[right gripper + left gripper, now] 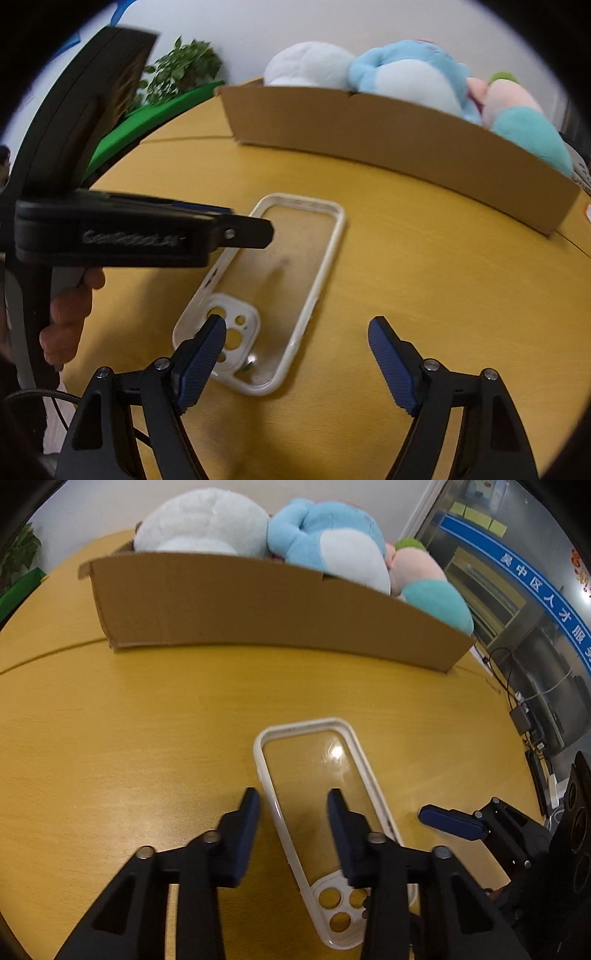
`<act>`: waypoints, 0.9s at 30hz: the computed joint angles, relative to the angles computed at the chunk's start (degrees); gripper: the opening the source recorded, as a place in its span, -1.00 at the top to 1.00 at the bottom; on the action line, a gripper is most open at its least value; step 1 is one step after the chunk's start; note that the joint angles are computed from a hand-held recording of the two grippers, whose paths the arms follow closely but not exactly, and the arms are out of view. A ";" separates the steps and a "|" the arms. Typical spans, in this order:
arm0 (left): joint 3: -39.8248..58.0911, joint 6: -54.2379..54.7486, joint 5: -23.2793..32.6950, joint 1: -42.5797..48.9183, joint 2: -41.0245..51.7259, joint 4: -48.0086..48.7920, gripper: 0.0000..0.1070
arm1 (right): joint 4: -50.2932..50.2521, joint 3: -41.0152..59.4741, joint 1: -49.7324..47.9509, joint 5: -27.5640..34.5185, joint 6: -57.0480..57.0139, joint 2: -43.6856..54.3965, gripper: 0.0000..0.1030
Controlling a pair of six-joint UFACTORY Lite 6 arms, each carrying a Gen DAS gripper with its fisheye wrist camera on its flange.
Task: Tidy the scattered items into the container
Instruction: 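Close the left gripper on the phone case rim while the right gripper also closes on it, then carry the phone case with both grippers over the box and lower it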
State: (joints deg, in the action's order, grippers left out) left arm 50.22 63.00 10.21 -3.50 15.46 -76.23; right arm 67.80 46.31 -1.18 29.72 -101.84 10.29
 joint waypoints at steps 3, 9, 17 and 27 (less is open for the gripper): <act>0.49 -4.40 -1.10 -0.57 0.22 4.13 0.70 | 0.22 -0.24 -0.25 -1.42 -1.73 -0.47 -0.24; 1.02 -6.80 0.06 0.28 0.37 5.96 0.78 | -2.94 2.55 -3.12 -0.24 0.02 1.00 0.42; 1.35 -4.45 0.67 0.64 -1.82 4.33 0.80 | -1.85 1.64 -4.44 2.23 -1.91 -0.83 0.83; 20.75 -32.38 5.93 0.93 -2.13 36.86 0.81 | -1.34 14.96 -6.90 8.69 3.59 -0.73 0.84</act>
State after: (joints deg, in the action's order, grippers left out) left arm 70.97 30.62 16.14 -2.57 13.33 -39.37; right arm 66.45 61.26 -8.08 38.41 -98.25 9.56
